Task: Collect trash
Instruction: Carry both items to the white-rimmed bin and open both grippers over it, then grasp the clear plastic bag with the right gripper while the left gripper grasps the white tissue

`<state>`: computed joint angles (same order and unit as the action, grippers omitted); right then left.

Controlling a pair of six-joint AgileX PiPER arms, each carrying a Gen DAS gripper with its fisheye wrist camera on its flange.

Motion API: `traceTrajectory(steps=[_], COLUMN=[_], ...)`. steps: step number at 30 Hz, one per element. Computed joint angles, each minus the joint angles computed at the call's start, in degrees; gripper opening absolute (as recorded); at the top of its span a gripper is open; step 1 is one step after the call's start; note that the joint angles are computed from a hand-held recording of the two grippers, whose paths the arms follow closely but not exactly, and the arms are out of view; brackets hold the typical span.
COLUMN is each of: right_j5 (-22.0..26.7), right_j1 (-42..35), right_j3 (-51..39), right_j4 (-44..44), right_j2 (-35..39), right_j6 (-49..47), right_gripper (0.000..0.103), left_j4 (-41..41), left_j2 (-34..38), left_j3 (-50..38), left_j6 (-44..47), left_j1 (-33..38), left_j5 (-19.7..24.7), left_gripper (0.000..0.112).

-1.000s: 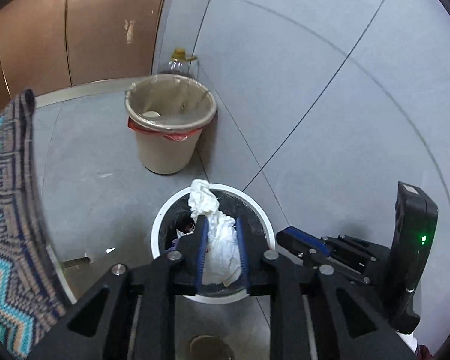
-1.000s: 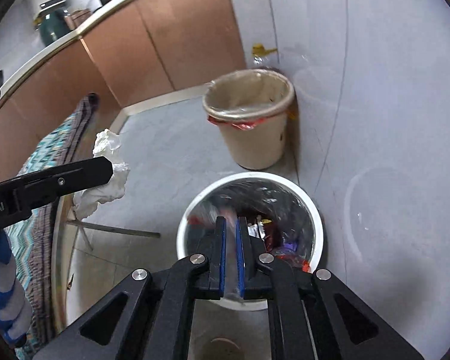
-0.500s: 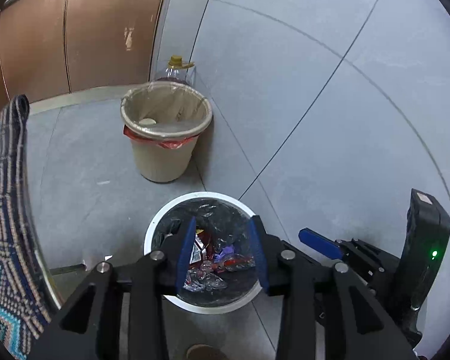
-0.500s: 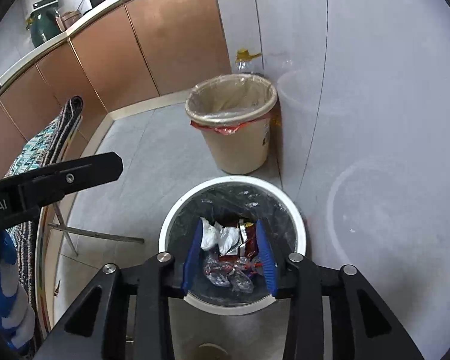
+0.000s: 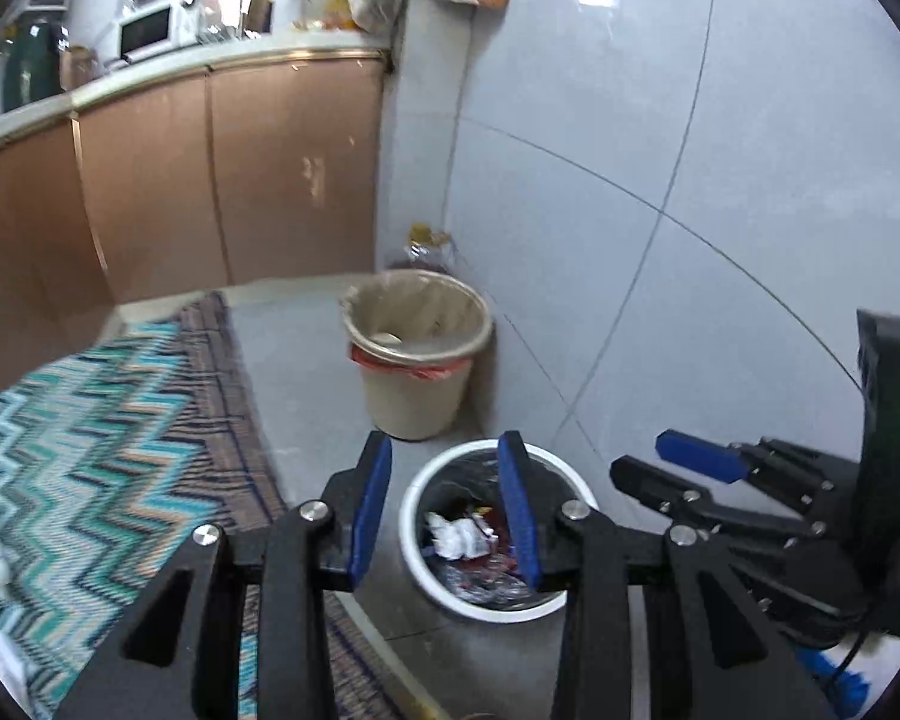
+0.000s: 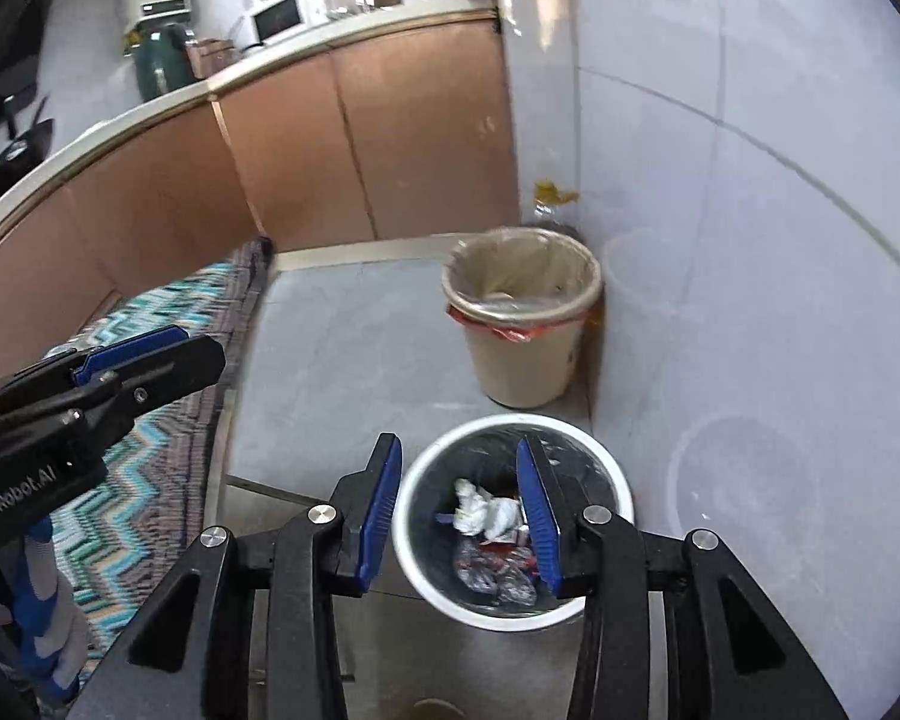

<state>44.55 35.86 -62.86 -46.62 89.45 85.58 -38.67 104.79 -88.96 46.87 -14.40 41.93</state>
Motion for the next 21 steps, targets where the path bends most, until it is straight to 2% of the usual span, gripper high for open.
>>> traceTrajectory(steps=[7,11,18,21], right_j5=[5.50,8.22,11.83,14.09], right_j1=[6.35,9.21,12.60,13.75], right_j3=[-12.51,-20.66,-35.04,-44.99], right_j4=[1.79,3.26,6.47,9.33], right_j2=[4.35,8.33,16.66,22.52], right_j6=[-6.73,-10.68,-17.99,-23.26], right_gripper=[0.041,0.042,0.047,0.049], left_j4=[-4.34,-8.35,-13.87,-15.04], left_j2=[-6.33,-9.12,-9.38,-8.65], left_j3=[5.80,8.43,8.66,8.07], left_j6=[7.65,13.29,20.61,22.62], left_j1=[7.69,13.92,24.24,28.40], left_j5=[-0.97,-0.07,2.72,3.83], left_gripper=[0.035,0.048,0.048,0.049])
